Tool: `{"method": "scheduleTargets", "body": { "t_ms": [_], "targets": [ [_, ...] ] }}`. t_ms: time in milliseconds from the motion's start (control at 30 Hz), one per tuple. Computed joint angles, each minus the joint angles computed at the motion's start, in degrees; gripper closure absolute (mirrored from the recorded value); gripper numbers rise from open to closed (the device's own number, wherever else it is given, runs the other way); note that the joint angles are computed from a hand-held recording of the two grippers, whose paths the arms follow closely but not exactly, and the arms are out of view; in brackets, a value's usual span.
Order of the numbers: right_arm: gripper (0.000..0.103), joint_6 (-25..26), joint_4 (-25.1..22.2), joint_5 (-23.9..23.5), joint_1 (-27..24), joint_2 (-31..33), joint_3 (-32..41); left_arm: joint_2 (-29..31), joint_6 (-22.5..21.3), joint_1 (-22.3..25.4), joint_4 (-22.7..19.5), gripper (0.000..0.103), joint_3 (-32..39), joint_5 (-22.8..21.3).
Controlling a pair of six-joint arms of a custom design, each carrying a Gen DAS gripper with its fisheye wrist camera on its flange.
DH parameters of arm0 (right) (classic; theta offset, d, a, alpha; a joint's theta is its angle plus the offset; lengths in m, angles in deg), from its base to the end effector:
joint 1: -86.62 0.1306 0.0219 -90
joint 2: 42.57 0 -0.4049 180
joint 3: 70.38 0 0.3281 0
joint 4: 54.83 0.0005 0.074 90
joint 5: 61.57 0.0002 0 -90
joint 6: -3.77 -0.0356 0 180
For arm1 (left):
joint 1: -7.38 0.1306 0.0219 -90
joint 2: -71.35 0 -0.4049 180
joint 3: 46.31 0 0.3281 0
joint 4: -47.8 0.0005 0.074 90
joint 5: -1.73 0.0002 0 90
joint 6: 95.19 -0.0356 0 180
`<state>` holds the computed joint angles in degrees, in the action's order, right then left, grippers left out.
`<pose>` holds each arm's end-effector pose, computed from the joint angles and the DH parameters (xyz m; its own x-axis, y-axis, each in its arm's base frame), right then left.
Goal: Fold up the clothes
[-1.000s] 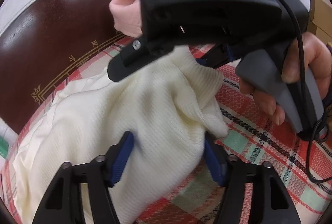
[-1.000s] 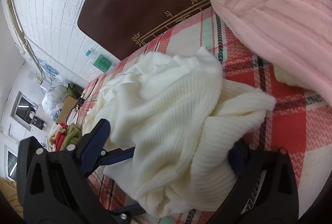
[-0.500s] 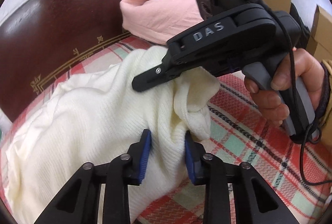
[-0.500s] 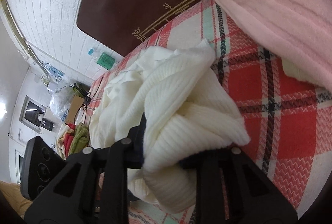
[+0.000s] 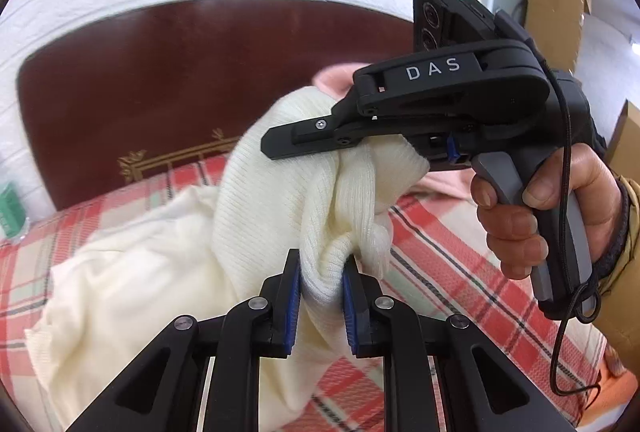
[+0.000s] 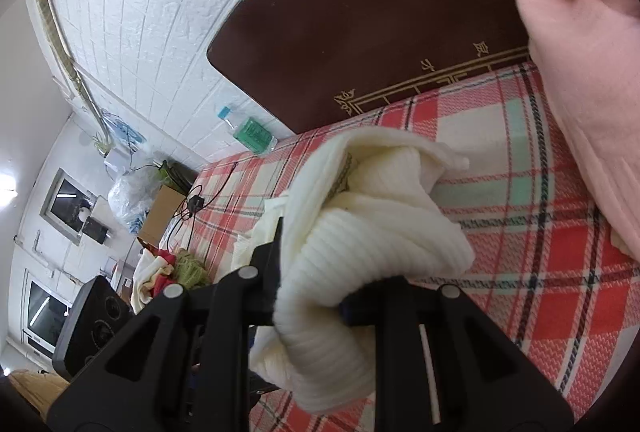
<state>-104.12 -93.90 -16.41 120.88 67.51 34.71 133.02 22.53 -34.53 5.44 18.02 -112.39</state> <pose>0.4481 0.3350 0.4132 -0.7982 -0.2802 -0.5332 -0.6019 0.4065 0.6874 0.1875 -0.1494 0.4341 -0.5955 -0.0359 -0.8025 0.1114 0.9856 -0.1268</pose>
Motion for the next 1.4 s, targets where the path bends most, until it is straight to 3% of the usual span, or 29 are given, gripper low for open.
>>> {"method": "scheduleTargets", "body": {
  "t_ms": [133, 233, 467, 533, 567, 733, 867, 1033, 1067, 1100, 1167, 1233, 1267, 1300, 1400],
  "targets": [
    [0.081, -0.5, -2.1, 1.8, 3.6, 2.4, 5.1, -5.3, 1.3, 1.6, -1.9, 0.085, -1.6, -0.9],
    [0.081, -0.4, -4.1, 3.5, 6.5, 4.6, 9.1, -9.8, 3.1, 4.7, -3.0, 0.085, -3.7, 1.1],
    [0.082, -1.6, -8.1, 7.0, 12.5, 10.8, 17.2, -18.3, 5.0, 8.1, -9.0, 0.085, -6.5, 0.1],
    [0.084, -1.3, -9.0, 7.8, 13.8, 12.0, 18.6, -16.5, 3.6, 10.9, -6.4, 0.085, -6.8, 1.7],
    [0.084, -1.1, -9.6, 8.3, 14.4, 12.6, 19.4, -16.0, 1.2, 15.6, -5.1, 0.085, -6.8, 5.1],
    [0.084, -1.3, -11.8, 9.4, 16.4, 15.0, 21.2, -19.5, -0.3, 21.7, -6.6, 0.085, -9.0, 10.9],
    [0.084, -2.0, -12.3, 9.9, 17.7, 15.9, 22.1, -21.5, 5.4, 15.9, -9.0, 0.085, -9.9, 7.2],
    [0.084, -3.1, -12.4, 9.8, 18.9, 17.0, 23.3, -25.0, 3.9, 21.8, -9.3, 0.085, -11.2, 11.3],
    [0.084, -2.7, -13.9, 10.0, 19.2, 17.7, 24.4, -25.8, 2.6, 24.9, -9.4, 0.085, -11.5, 13.9],
    [0.083, -2.2, -15.3, 10.3, 19.6, 18.4, 25.4, -26.1, -0.6, 31.2, -8.3, 0.085, -12.5, 18.6],
    [0.075, -1.3, -16.3, 11.4, 19.8, 18.4, 25.7, -27.0, -3.2, 37.3, -8.7, 0.085, -13.2, 23.4],
    [0.044, -0.2, -16.2, 12.7, 20.0, 17.7, 25.0, -27.3, -4.8, 41.6, -9.1, 0.084, -13.8, 27.0],
    [0.037, 0.2, -15.3, 13.1, 19.9, 16.9, 23.9, -27.4, -5.7, 43.6, -9.3, 0.080, -14.0, 28.8],
    [0.032, 0.6, -13.0, 13.1, 19.5, 15.2, 21.6, -27.5, -6.9, 45.9, -9.1, 0.077, -14.5, 31.3],
    [0.032, 3.0, -7.3, 12.4, 18.4, 10.4, 14.9, -27.6, -8.5, 48.5, -8.0, 0.071, -15.8, 34.6]
  ]
}}
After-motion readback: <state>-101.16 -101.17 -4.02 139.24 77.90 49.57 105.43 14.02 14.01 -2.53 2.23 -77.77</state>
